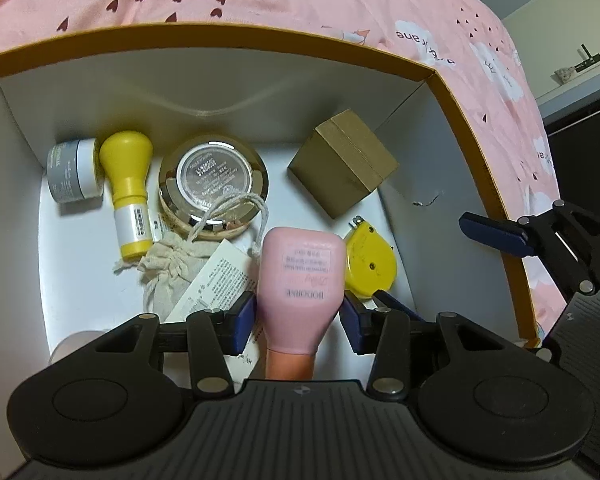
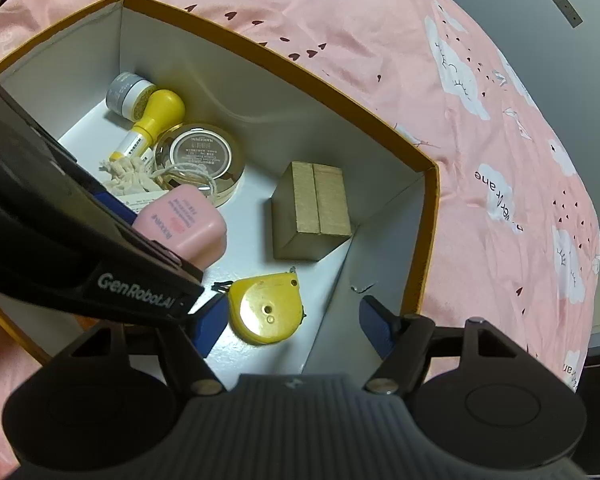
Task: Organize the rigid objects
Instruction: 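Open the right tool to drop the tape measure while the left tool releases the tube, then withdraw both tools from the box toward the remaining items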
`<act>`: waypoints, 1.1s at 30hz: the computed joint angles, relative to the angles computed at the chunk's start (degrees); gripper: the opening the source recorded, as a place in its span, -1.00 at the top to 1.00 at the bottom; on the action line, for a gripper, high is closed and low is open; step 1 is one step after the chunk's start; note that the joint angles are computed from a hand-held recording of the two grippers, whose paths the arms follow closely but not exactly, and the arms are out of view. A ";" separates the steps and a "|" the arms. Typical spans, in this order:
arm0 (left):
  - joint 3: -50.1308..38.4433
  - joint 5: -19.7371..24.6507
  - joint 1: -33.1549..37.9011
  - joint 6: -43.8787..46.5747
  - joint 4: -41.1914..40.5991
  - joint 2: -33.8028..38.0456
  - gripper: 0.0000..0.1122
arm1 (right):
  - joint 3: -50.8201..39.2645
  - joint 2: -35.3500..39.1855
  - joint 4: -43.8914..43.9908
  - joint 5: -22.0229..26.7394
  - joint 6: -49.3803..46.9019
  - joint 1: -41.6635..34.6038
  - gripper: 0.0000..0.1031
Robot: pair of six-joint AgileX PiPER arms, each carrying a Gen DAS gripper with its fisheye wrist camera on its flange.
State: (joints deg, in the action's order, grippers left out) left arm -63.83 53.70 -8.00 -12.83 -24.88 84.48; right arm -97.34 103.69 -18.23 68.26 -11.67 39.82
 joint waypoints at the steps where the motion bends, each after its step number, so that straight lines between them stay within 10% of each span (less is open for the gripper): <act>1: 0.20 0.05 0.38 0.64 -0.61 -0.18 0.05 | 0.06 -0.03 -0.07 -0.10 0.19 0.01 -0.38; 9: 0.47 -0.22 -1.28 -0.34 4.00 -3.36 -0.30 | 1.02 -0.69 0.11 -0.83 1.99 -0.26 -0.40; 20: 2.23 0.46 -0.64 -1.63 5.66 -10.65 -0.31 | 2.15 -4.29 -0.82 -2.52 1.71 1.29 -0.67; 33: 4.71 -0.59 -6.39 -13.50 25.54 -27.57 -0.30 | 4.69 -12.52 -3.71 -6.63 9.80 9.00 -0.70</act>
